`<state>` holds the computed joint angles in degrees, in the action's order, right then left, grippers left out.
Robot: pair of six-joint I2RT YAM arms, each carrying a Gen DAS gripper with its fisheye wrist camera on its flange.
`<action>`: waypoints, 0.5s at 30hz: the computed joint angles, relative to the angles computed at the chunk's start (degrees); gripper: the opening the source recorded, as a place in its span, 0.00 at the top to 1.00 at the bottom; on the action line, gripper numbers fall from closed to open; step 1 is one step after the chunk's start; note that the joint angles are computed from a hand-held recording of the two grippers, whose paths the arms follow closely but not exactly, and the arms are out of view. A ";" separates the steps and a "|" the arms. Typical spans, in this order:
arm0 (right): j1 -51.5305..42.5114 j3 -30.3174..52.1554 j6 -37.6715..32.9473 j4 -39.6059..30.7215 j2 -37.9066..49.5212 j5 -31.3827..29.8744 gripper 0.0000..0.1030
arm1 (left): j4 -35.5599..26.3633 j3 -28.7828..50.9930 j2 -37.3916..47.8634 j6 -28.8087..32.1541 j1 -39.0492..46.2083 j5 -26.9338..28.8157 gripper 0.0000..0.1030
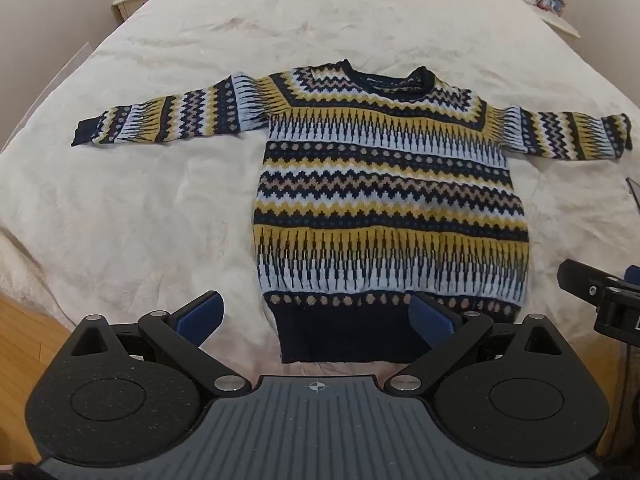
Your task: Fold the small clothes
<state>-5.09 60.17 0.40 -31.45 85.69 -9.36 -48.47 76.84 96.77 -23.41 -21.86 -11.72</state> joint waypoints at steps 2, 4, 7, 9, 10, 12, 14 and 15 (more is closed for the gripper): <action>-0.02 0.15 -0.12 -0.09 0.17 -0.12 0.01 | -0.10 0.05 0.20 -0.14 -0.06 0.12 0.02; 0.07 0.18 -0.13 -0.16 0.23 -0.05 0.01 | -0.12 0.10 0.41 -0.29 -0.15 0.10 0.02; 0.26 0.24 -0.05 -0.15 0.39 0.03 0.01 | 0.46 -0.63 0.10 -0.01 -0.04 0.18 0.02; 0.28 0.22 -0.04 -0.08 0.47 -0.03 0.01 | 1.17 -1.03 0.14 0.16 -0.12 0.13 0.02; 0.25 0.23 -0.06 -0.08 0.54 -0.07 0.01 | 1.21 -0.93 0.25 0.27 -0.06 0.14 0.02; 0.32 0.26 -0.04 -0.15 0.63 -0.05 0.01 | 0.82 -0.32 0.79 0.10 -0.15 0.15 0.02; 0.29 0.48 -0.19 -0.32 0.92 -0.10 0.01 | 0.83 -0.45 0.81 0.09 -0.18 0.14 0.02; 0.26 0.58 -0.23 -0.32 1.10 -0.14 0.01 | 0.47 -0.29 0.80 0.09 -0.09 0.25 0.02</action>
<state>-4.83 60.75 0.17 -31.77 86.79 -9.50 -48.00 76.55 97.57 -23.32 -21.95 -11.48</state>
